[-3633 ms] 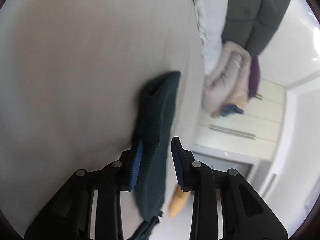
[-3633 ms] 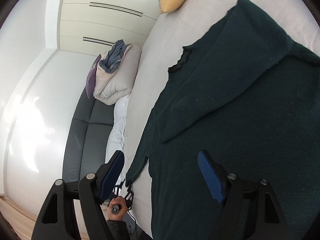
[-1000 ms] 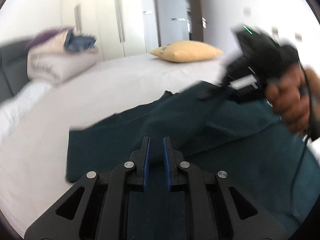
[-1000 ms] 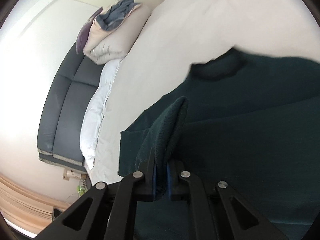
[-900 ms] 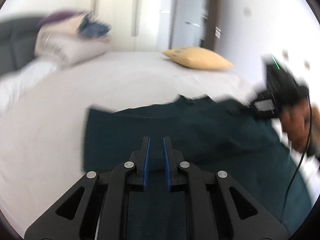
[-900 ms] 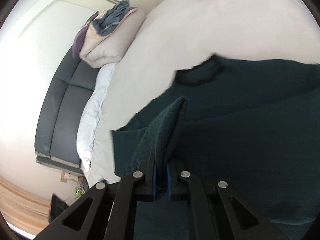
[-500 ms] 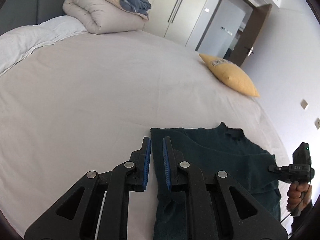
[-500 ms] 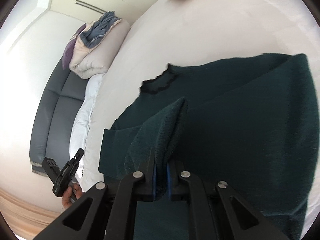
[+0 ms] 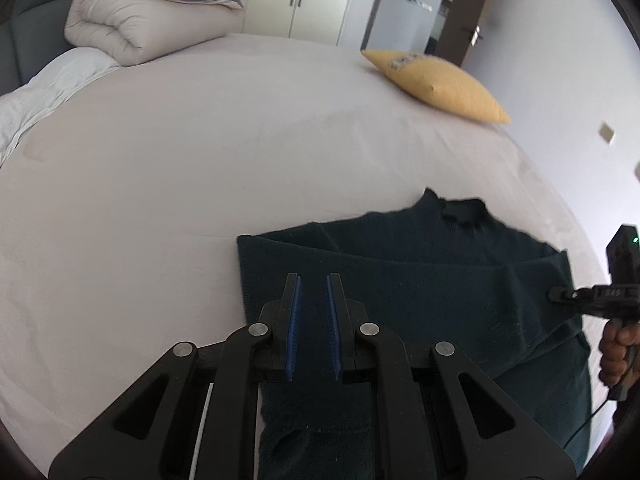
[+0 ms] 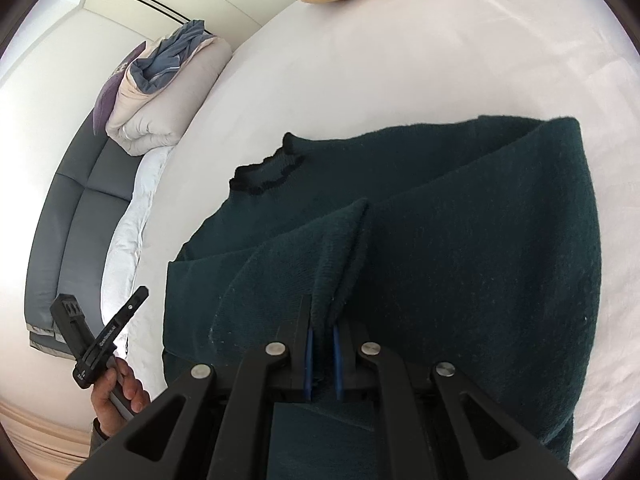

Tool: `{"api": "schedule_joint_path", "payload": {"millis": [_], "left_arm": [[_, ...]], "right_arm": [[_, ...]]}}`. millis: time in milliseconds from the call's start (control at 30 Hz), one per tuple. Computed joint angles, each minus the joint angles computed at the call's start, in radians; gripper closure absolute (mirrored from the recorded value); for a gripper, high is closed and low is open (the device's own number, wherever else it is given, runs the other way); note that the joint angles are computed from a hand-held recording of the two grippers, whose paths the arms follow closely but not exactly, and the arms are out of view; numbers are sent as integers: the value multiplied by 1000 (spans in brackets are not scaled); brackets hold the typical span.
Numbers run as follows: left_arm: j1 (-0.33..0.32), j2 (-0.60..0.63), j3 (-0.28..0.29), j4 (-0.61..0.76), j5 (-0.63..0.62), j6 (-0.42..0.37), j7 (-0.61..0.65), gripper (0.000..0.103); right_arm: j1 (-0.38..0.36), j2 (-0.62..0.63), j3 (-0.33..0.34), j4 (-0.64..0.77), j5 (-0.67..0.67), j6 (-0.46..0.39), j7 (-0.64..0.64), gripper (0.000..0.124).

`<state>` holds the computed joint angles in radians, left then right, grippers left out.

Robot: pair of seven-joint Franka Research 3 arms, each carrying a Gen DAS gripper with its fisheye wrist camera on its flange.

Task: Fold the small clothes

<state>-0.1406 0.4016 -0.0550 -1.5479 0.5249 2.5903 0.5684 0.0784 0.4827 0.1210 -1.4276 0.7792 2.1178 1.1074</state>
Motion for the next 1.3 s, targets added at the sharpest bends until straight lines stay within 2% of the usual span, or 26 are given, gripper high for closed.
{"api": "schedule_joint_path", "payload": {"millis": [200, 233, 333, 400, 633, 833, 1300], "left_arm": [[17, 63, -19, 63, -63, -80, 92, 91], [21, 61, -18, 54, -71, -77, 97, 91], [36, 11, -2, -20, -78, -4, 55, 91], [42, -10, 7, -37, -67, 9, 41, 91], [30, 58, -17, 79, -70, -71, 140, 91], [2, 175, -22, 227, -112, -198, 209, 91], [-23, 166, -7, 208, -91, -211, 212, 91]], "right_arm": [[-2, -8, -10, -14, -19, -7, 5, 115], [-3, -12, -11, -21, -22, -3, 3, 115], [-10, -7, -12, -20, -13, -8, 7, 115], [-11, -4, -12, -18, -14, -8, 7, 115], [-12, -3, -10, -20, -14, -3, 6, 115], [-16, 6, -10, -13, -14, -15, 5, 115], [1, -19, -20, -39, -52, 46, -7, 117]]}}
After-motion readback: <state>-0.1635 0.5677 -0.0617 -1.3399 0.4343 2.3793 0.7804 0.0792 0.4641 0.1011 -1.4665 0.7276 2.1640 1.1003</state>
